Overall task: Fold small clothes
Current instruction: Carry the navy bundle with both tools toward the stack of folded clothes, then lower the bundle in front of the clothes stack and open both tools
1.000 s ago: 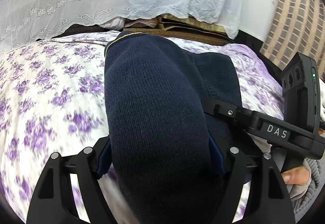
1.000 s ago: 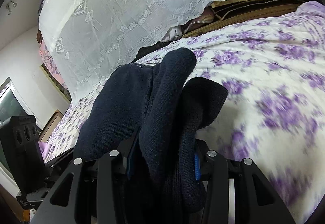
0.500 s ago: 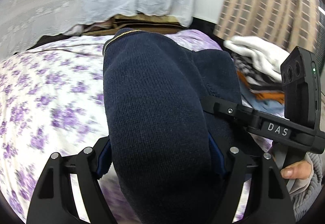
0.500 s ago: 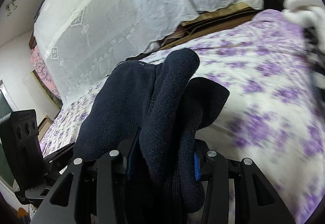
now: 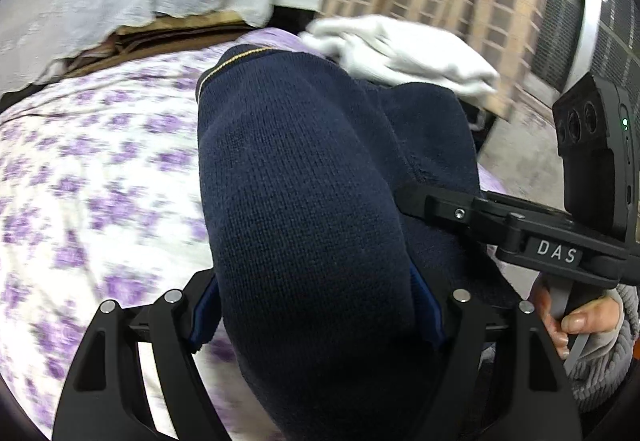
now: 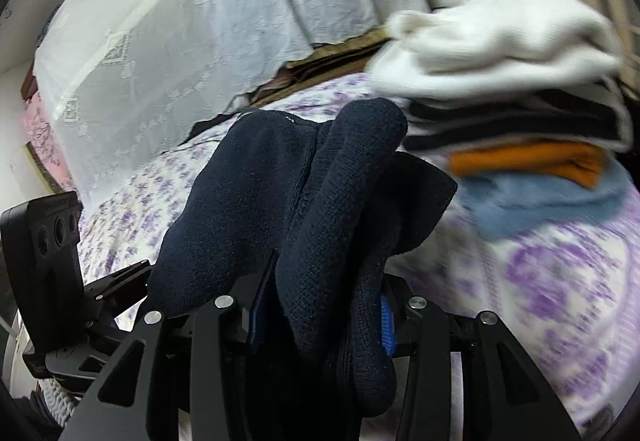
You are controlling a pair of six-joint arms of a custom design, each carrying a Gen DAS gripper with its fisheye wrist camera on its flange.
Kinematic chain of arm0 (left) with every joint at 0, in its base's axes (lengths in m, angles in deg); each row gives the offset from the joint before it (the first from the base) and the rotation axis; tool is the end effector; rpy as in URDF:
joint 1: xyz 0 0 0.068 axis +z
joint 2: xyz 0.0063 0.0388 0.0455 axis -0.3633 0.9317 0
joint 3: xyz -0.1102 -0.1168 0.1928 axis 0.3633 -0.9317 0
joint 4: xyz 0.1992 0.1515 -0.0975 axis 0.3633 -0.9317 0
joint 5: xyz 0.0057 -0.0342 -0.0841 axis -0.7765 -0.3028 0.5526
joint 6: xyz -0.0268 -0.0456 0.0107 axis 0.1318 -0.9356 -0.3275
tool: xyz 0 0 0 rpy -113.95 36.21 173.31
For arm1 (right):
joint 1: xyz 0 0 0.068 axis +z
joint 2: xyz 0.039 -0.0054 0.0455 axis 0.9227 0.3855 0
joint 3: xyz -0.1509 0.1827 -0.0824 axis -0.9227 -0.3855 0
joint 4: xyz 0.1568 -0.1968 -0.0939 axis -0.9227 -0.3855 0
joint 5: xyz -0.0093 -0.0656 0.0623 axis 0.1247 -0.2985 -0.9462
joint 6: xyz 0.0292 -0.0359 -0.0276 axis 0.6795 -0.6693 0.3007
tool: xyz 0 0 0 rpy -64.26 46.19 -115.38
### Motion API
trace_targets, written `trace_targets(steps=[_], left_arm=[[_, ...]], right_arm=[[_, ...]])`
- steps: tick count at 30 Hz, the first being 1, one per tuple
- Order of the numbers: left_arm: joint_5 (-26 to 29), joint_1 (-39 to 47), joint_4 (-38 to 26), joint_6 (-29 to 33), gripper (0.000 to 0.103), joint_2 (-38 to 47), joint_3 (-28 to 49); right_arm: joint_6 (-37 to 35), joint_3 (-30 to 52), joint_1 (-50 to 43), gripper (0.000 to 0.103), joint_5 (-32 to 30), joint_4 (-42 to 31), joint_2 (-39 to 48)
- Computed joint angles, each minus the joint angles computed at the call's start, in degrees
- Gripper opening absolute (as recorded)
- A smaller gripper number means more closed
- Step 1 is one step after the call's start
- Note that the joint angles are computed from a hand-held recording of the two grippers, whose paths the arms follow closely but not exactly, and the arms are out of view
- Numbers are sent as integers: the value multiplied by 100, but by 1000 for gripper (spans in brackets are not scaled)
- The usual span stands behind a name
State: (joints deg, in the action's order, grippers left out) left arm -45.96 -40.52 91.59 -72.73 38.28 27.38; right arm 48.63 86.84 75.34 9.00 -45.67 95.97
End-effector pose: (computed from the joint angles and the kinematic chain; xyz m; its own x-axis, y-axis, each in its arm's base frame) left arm 0.2999 -0.1180 0.1405 -0.6249 0.2483 -0.7401 0.5740 0.7888 -0.2200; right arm 0.2700 0.0459 0.1527 -0.6418 0.1645 -0.7490 -0.1508 0.9306 0.3336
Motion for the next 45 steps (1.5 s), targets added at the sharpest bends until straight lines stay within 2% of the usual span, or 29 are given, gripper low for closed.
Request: trace_targets(steps=[9,17,21,25,27,30,35,39,40,42,44,45], left_arm=[[-482,-1435,-102,-431,75,515,281],[-887,-1864,-52,-694,75,481,324],[-994,-1880,-160,-774,75,618,505],[-765,-1700,-473,-999,76,1312,1217],[-512,-1546,-616,-1096,81,1723,1582],[-466,-1500,-591,-1006,88,1977,1776],[-1286,-1806,-404,-864,89,1611,1456],[-1822,-2024,-407,-924,89,1315,1285],[-2018,-2091,-355,-954,89,1158,1161],[-2464,-2233,-196,-981,89,814,862],[-2969,-2419,-4,-1029,91,408,531],[-3128,-2480,37,-1054,94,246,413]], right_arm=[[-740,-1008,-1753,43,-807,-1136,-1461],[-916,-1291,-2405,43,-1325,-1101,-1829],[-970,-1147,-2418,43,-1331,-990,-1546],[-949,-457,-2471,42,-1435,-752,-251],[-908,-165,-2438,43,-1268,-560,477],[-879,-199,-2500,44,-1333,-219,811],[-813,-392,-2430,51,-1098,-163,582],[-757,-553,-2103,61,-464,-471,0],[-753,-641,-1977,63,-245,-618,-282],[-731,-791,-1787,75,96,-879,-815],[-678,-985,-1623,79,356,-1239,-1561],[-651,-1062,-1540,84,496,-1475,-1943]])
